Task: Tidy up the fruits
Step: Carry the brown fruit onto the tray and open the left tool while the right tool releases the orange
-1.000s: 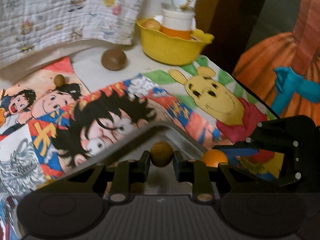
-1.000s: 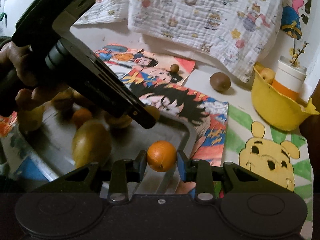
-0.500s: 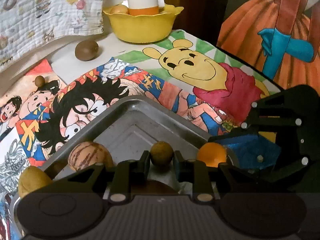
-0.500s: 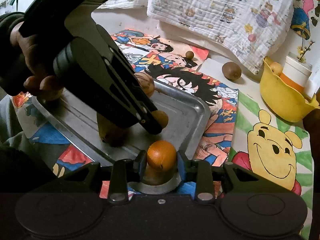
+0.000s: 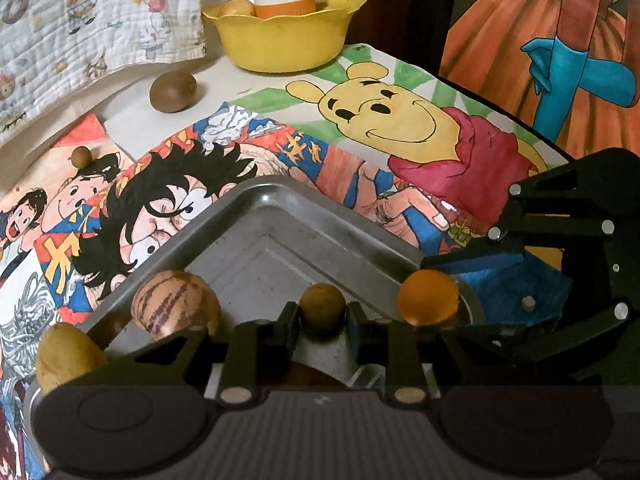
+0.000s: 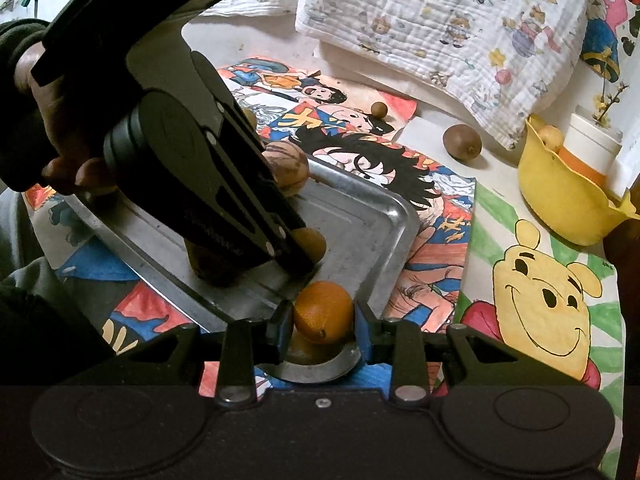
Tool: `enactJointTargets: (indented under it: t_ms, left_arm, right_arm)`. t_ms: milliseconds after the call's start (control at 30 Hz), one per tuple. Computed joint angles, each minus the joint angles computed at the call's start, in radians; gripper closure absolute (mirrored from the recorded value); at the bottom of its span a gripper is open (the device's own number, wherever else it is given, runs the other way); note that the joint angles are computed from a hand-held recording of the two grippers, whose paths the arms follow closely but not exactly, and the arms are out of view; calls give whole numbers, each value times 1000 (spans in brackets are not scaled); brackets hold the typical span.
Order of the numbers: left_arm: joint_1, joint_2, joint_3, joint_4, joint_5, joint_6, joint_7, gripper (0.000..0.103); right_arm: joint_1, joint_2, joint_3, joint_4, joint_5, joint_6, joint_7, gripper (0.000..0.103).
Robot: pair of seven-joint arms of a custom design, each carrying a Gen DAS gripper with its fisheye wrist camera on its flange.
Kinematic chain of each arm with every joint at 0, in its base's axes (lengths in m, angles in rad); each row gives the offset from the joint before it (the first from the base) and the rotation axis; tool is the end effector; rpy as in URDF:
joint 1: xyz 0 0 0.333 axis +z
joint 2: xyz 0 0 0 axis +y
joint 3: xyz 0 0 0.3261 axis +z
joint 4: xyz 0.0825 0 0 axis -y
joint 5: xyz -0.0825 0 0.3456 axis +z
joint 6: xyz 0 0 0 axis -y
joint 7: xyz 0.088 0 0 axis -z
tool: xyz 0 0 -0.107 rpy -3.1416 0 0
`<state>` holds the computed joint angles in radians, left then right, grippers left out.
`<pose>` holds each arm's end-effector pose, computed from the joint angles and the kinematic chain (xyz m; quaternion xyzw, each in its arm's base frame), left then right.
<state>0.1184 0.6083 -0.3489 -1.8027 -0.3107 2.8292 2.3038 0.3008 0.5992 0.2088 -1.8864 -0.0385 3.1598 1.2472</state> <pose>0.6611 -0.1044 0.3042 -0.4563 0.8484 -0.2507 0.0956 0.5880 0.3085 0.3108 -0.8706 0.3560 -0.1819 0.2867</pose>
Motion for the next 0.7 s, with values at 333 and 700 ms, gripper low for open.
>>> enactJointTargets:
  t_ms: [333, 700]
  left_arm:
    - [50, -35, -66, -53, -67, 41, 48, 49]
    - [265, -142, -312, -245, -314, 242, 257, 6]
  right_arm:
    - [-50, -23, 50, -45, 5, 42, -3, 55]
    - [-100, -83, 97, -132, -18, 97, 14, 25]
